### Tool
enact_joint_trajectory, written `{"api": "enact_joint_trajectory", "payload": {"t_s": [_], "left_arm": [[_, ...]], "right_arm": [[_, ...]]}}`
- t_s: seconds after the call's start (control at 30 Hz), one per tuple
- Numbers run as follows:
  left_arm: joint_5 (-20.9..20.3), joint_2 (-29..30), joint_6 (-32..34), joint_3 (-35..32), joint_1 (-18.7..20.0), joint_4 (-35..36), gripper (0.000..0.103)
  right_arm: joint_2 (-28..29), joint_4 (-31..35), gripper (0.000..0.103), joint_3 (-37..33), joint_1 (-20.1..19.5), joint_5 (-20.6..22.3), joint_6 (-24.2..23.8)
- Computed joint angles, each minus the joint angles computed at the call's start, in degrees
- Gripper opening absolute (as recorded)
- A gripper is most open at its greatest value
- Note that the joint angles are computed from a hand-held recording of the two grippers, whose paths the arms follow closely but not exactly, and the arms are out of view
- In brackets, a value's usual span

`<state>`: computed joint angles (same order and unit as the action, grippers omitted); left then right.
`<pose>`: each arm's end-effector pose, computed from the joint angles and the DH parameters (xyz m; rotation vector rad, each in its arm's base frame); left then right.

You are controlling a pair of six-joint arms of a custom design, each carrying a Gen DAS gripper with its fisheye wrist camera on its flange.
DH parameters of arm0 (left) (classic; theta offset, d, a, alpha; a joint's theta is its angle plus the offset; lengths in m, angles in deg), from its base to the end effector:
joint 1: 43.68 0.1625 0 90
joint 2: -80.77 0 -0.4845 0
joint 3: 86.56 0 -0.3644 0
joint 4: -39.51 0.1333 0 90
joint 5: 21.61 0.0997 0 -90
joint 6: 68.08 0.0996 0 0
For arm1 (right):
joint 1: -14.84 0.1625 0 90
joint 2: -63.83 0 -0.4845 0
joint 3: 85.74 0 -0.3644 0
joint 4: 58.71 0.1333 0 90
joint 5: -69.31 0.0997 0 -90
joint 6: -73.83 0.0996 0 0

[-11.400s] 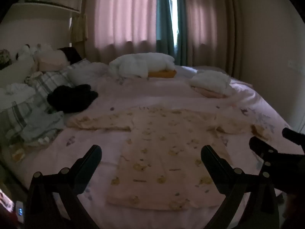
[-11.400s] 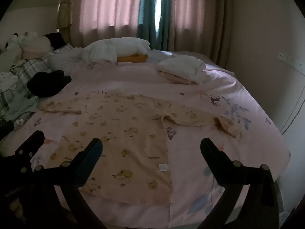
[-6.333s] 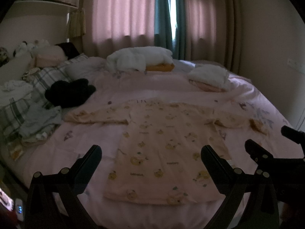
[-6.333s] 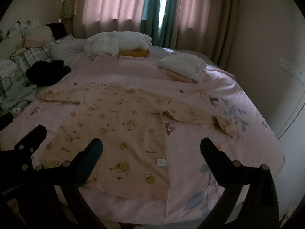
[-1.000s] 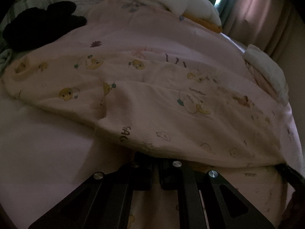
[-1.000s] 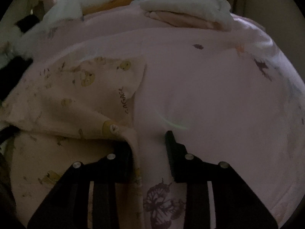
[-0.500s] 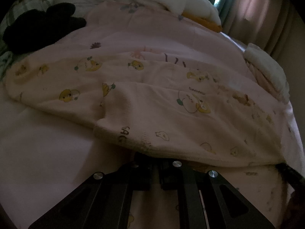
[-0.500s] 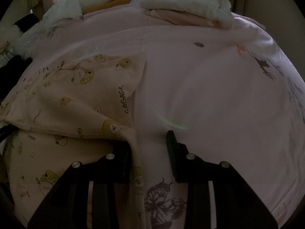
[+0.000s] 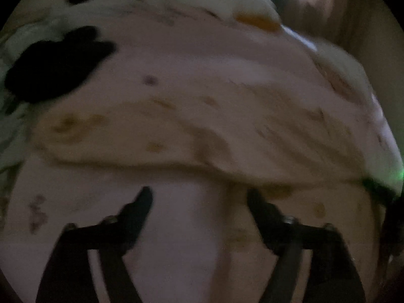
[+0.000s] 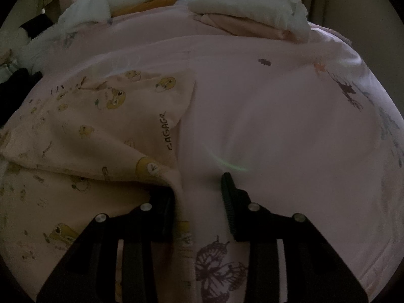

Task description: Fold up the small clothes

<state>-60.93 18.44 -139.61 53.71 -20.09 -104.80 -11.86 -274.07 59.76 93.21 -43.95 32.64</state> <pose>-0.2523 -0.3397 0.1375 0.1261 2.3296 -0.8519 0.0160 -0.3886 0.3204 0.3353 -2.2190 0.8482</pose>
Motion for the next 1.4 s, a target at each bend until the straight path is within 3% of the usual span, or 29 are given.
{"api": "enact_joint_trajectory", "payload": {"t_s": [0.1,0.2,0.27,0.37,0.47,0.5,0.6,0.67,0.77,0.8,0.83,0.93,1.03,1.17,1.4], "left_arm": [[2.66,-9.38,-8.21,3.44,1.99,2.3,0.08],[2.33,-17.85,-7.74,6.05,7.26,-3.42,0.08],[4.44,-21.48,-6.18,8.23,10.02,-9.78,0.08],[6.61,-22.64,-1.48,10.61,15.25,-22.65,0.08],[2.6,-21.11,3.63,10.78,22.24,-33.1,0.079],[1.8,-20.48,3.75,10.64,23.78,-34.4,0.076],[4.25,-17.36,1.4,12.85,25.46,-41.97,0.05],[3.73,-16.69,3.39,13.78,26.39,-48.24,0.043],[3.1,-16.74,4.22,12.79,27.76,-47.72,0.024],[3.64,-18.0,2.63,12.34,27.57,-44.31,0.012],[4.63,-18.66,0.57,12.1,26.9,-40.98,0.01],[9.36,-19.8,-2.12,10.09,24.47,-29.96,0.009],[10.67,-22.64,0.58,10.37,20.49,-28.07,0.009],[14.75,-25.97,-2.1,6.87,13.11,-15.37,0.009],[15.21,-24.18,-2.35,2.44,5.7,-10.01,0.009]], "right_arm": [[-1.26,2.01,0.035,-0.12,-1.0,1.83,0.74],[-1.25,1.86,0.036,-0.06,-1.12,2.04,0.59],[-1.39,2.07,0.036,-0.03,-1.38,2.6,0.79],[-1.44,1.99,0.036,0.15,-1.62,2.96,0.77],[-1.38,1.96,0.036,0.16,-1.55,2.88,0.78],[-1.28,1.78,0.036,0.1,-1.55,2.8,0.62],[-1.04,1.43,0.036,-0.03,-1.39,2.4,0.34],[-0.64,0.85,0.036,-0.02,-1.1,1.9,0.13],[-0.46,0.54,0.036,-0.04,-1.06,1.88,0.02],[-0.5,0.55,0.036,-0.03,-1.18,2.1,0.05],[-0.57,0.64,0.036,-0.04,-1.34,2.38,0.13],[-0.54,0.41,0.036,0.18,-1.41,2.51,0.23],[-0.52,0.16,0.036,0.35,-1.5,2.76,0.26],[-0.92,0.68,0.037,0.54,-1.97,3.69,0.69],[-1.03,0.57,0.037,0.79,-2.22,4.3,0.88]]}}
